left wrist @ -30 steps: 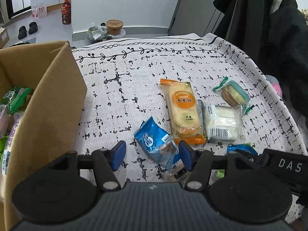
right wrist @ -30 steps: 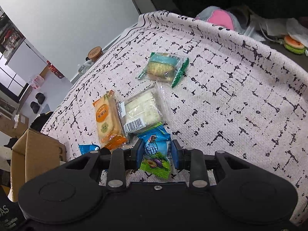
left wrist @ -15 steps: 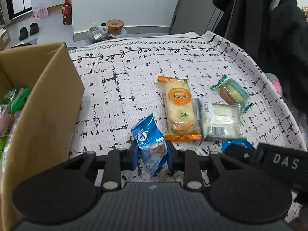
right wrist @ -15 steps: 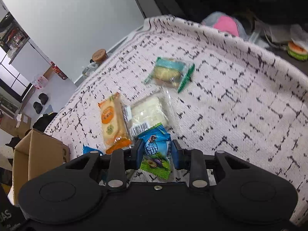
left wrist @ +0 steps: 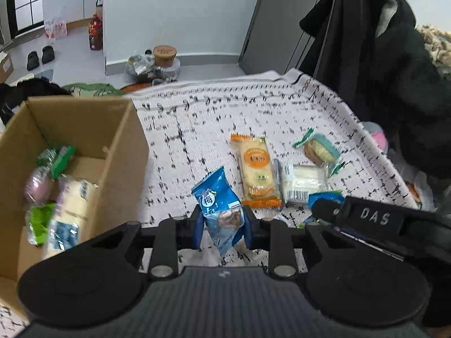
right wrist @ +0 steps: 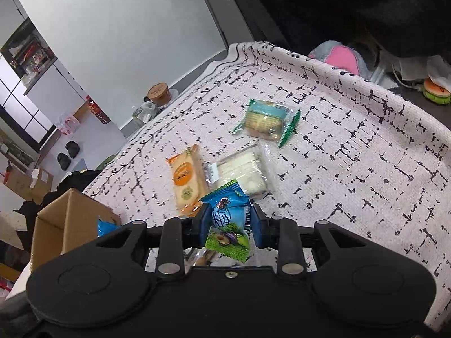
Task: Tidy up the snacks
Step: 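Carry both packets over the box and open the left tool to drop the blue wrapper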
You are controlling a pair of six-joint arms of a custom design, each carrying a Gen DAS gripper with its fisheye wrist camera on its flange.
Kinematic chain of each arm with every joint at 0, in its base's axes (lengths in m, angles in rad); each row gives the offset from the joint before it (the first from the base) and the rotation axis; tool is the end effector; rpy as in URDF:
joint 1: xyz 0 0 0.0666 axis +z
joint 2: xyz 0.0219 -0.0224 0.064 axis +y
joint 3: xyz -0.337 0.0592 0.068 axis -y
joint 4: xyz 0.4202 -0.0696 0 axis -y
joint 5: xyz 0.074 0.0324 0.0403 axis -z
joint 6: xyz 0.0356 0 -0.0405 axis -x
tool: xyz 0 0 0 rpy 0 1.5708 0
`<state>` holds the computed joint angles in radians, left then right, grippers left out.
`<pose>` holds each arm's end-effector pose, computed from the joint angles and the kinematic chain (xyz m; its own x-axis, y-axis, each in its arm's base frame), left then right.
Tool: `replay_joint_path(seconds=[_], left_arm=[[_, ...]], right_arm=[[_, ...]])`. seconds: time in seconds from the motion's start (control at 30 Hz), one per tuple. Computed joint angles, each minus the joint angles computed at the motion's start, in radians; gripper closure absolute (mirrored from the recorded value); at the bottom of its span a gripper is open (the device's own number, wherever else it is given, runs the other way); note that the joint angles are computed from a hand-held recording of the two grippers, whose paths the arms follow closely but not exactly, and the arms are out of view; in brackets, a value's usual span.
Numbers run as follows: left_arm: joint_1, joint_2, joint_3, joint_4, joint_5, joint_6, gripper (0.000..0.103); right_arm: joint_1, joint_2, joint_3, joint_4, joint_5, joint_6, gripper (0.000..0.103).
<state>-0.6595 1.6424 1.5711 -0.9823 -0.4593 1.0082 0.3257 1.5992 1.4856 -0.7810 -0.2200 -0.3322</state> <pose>0.4719 -0.3464 0.3398 -0.6844 -0.4287 -0.5897 -0.3805 0.9000 -0.2127 0.5517 0.1941 0.3330 -0.8426 0.0514 -0.5361 -0.1765 0.9141 0.3650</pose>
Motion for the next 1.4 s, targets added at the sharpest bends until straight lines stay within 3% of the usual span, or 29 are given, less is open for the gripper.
replay_joint_path(seconds=[0.63, 1.13, 1.4], left_arm=[[0.009, -0.171, -0.083, 0.007, 0.014, -0.079, 0.077], [0.023, -0.309, -0.186, 0.024, -0.008, -0.093, 0.077], [0.058, -0.395, -0.279, 0.068, 0.008, -0.069, 0.077]], right_arm=[[0.072, -0.11, -0.024, 0.013, 0.13, -0.014, 0.073], [0.159, -0.145, -0.001, -0.012, 0.213, 0.005, 0.073], [0.212, -0.143, 0.013, -0.006, 0.25, 0.014, 0.073]])
